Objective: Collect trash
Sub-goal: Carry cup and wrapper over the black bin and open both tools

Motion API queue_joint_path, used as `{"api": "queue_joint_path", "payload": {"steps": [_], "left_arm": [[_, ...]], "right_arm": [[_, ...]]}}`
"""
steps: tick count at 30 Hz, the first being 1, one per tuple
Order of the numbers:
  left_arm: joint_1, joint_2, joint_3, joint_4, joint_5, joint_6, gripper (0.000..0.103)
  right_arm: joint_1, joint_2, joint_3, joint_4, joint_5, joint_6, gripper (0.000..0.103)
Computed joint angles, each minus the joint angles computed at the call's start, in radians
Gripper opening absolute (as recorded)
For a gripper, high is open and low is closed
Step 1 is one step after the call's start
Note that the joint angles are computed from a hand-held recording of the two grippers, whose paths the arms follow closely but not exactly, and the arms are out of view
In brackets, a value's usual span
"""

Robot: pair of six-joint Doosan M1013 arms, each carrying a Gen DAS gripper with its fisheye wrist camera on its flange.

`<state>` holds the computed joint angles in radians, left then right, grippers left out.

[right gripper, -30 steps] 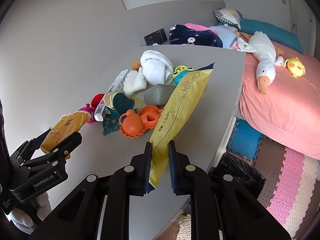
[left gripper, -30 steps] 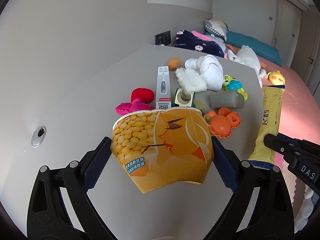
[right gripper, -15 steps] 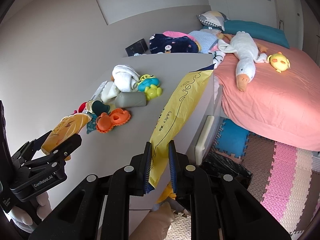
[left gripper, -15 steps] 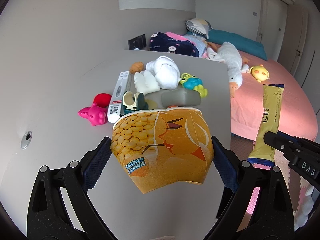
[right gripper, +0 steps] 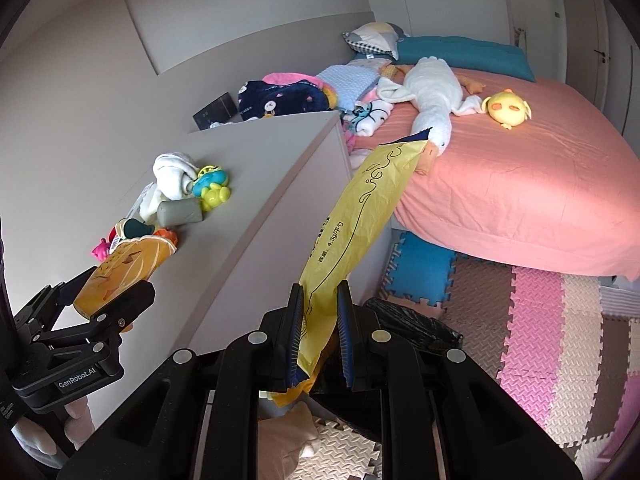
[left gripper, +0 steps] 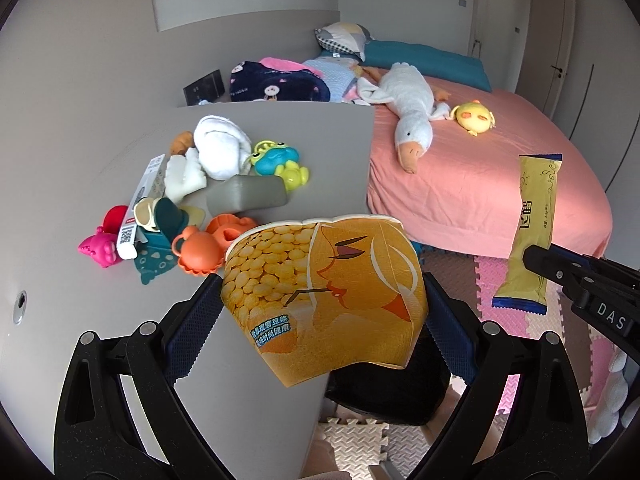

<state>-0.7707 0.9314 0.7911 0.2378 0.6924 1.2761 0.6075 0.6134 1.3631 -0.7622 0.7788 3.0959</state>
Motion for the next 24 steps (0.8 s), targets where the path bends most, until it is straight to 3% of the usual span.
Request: {"api": "queue_joint_path", "payload": {"steps": [16, 18, 20, 24], "left_arm": [[-0.039, 0.125, -0.217, -0.162, 0.171, 0.246, 0.093], [-0.035, 0.148, -0.262, -0.239, 0.233, 0.315, 0.093], [-0.034, 0.163, -0.291, -0.268, 0.28, 0.337, 0.094], [-0.03, 0.155, -0.275, -0.262, 0.269, 0.304, 0.095]], "right_arm": [[-0.039, -0.038, 0.078, 0.046, 0.047, 0.001, 0.018], [-0.044, -0.032, 0.066, 0.089, 0.072, -0.046, 0.027], [-0.041, -0.035, 0.068, 0.066, 0.103, -0.02, 0.054], [-0.035, -0.049, 0.083, -0.013, 0.135, 0.052, 0.061]]}}
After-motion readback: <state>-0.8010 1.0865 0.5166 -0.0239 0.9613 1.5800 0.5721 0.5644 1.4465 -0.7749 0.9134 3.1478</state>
